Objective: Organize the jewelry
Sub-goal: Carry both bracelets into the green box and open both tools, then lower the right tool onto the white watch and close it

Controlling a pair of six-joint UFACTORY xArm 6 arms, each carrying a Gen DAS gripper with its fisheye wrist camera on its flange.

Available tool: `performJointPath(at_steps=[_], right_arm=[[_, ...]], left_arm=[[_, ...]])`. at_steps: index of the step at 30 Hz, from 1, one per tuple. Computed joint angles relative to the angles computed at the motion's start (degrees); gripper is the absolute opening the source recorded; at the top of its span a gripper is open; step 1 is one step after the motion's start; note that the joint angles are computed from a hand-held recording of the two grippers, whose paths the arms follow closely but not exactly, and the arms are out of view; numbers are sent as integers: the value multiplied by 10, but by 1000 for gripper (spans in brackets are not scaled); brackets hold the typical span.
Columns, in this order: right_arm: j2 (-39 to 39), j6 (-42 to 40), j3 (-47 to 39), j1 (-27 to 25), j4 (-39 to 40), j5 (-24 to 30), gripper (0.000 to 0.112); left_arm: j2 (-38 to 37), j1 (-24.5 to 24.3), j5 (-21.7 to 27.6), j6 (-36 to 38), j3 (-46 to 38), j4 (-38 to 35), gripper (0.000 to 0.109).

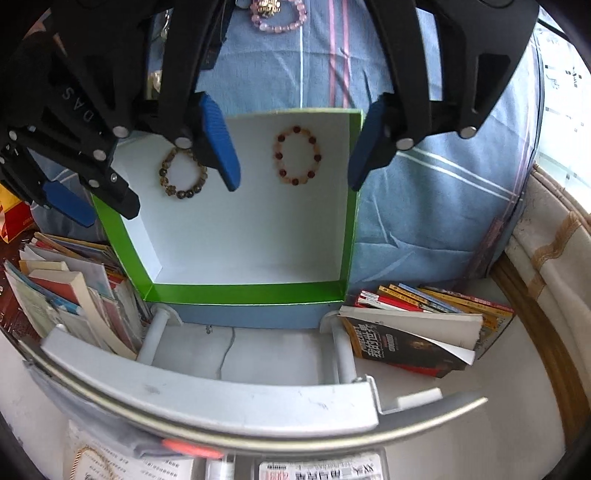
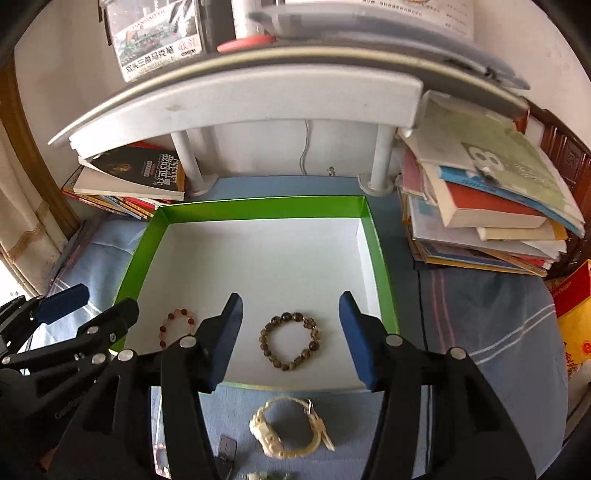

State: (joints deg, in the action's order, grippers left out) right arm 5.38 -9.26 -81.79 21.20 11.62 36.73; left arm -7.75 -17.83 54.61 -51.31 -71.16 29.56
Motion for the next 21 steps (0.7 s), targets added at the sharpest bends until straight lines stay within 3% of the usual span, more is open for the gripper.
performJointPath(at_steps=[15,21], right_arm=[[-175,-9,186,-8,1,-6,59],[-232,-19,265,-30,0,10,67]], left_arm=[[-163,-76,67,-46,149,11,76],[-210,-90,82,-56,208,-1,81]])
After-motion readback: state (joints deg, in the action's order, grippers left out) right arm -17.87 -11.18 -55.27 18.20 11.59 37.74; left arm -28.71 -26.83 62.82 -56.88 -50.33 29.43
